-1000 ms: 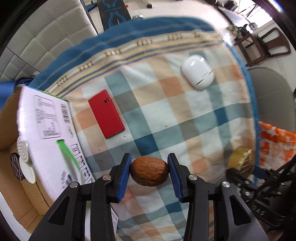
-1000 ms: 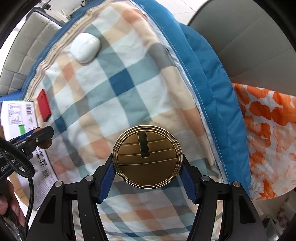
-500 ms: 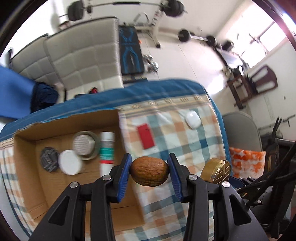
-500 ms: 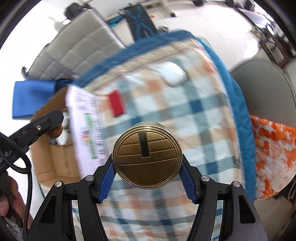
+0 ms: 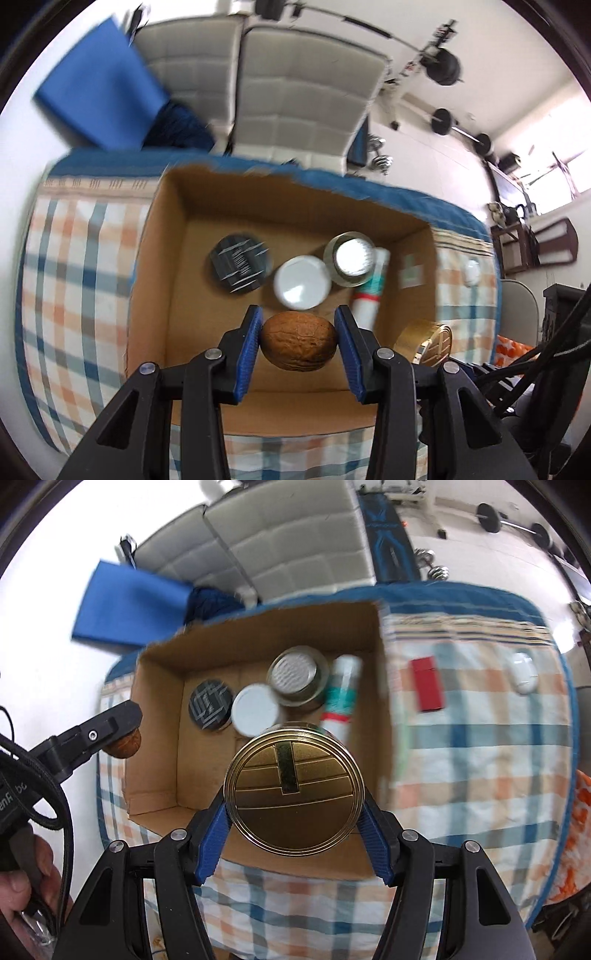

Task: Organize rigid objects
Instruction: 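Carry the gold tin and walnut over the box with both tools, then open both tools to release the gold tin and walnut in the box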

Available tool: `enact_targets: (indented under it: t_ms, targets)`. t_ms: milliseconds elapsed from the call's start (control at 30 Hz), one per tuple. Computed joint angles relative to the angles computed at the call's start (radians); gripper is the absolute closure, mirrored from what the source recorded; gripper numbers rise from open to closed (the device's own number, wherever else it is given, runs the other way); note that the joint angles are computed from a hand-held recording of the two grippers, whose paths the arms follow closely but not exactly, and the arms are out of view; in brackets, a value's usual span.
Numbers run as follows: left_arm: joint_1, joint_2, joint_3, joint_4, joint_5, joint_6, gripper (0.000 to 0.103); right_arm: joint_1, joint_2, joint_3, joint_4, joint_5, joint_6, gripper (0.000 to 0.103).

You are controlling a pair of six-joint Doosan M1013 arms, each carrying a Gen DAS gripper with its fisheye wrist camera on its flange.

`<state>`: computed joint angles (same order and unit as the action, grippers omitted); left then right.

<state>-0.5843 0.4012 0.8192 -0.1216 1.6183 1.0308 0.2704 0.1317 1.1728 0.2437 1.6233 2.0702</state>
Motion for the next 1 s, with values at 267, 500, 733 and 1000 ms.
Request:
enact_targets:
  t_ms: [267, 500, 733, 1000]
  targets:
    - [0.058, -0.025, 0.185, -0.083, -0.021, -0.008, 0.065, 0.059, 0.065, 0.080, 0.008, -0.036, 0.036, 0.036]
    - [0.076, 0.000, 0.239, -0.183, -0.029, -0.017, 0.065, 0.077, 0.104, 0.116, -0.054, -0.029, 0.048, 0.036]
    - [0.069, 0.036, 0.215, -0.223, -0.017, -0.006, 0.065, 0.065, 0.112, 0.129, -0.103, -0.018, 0.084, 0.036]
    - [0.061, 0.048, 0.193, -0.212, 0.000, 0.003, 0.062, 0.042, 0.138, 0.110, -0.086, 0.008, 0.083, 0.035]
